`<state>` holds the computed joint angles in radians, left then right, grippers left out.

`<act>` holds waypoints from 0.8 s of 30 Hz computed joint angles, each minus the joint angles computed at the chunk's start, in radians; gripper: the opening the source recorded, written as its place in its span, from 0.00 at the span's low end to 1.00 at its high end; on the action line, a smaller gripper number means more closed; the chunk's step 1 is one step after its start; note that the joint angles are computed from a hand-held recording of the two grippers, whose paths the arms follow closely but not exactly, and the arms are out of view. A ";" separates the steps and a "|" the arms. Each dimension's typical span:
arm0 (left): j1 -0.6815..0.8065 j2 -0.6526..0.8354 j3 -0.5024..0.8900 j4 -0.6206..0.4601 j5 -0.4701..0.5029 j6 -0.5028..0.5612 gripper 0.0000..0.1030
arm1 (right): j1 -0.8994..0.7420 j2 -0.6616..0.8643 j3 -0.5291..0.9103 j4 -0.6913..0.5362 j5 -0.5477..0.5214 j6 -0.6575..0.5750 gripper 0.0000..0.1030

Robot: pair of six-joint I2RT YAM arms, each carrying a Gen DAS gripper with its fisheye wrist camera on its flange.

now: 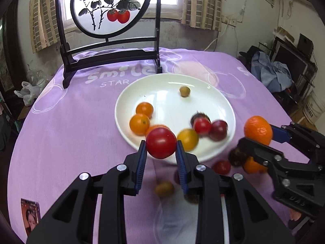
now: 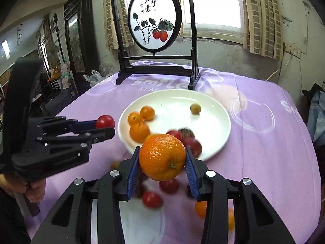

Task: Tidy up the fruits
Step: 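Lower both fruits into the white plate and open both grippers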

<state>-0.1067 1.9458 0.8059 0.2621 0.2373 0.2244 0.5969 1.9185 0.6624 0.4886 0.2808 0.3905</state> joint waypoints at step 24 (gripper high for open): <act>-0.051 0.078 0.043 0.044 -0.085 -0.082 0.80 | -0.034 0.075 -0.032 0.052 -0.010 0.049 0.55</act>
<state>-0.1574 2.0235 0.8487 0.3066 0.1526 0.1426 0.5634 1.9938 0.6303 0.5408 0.2707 0.4393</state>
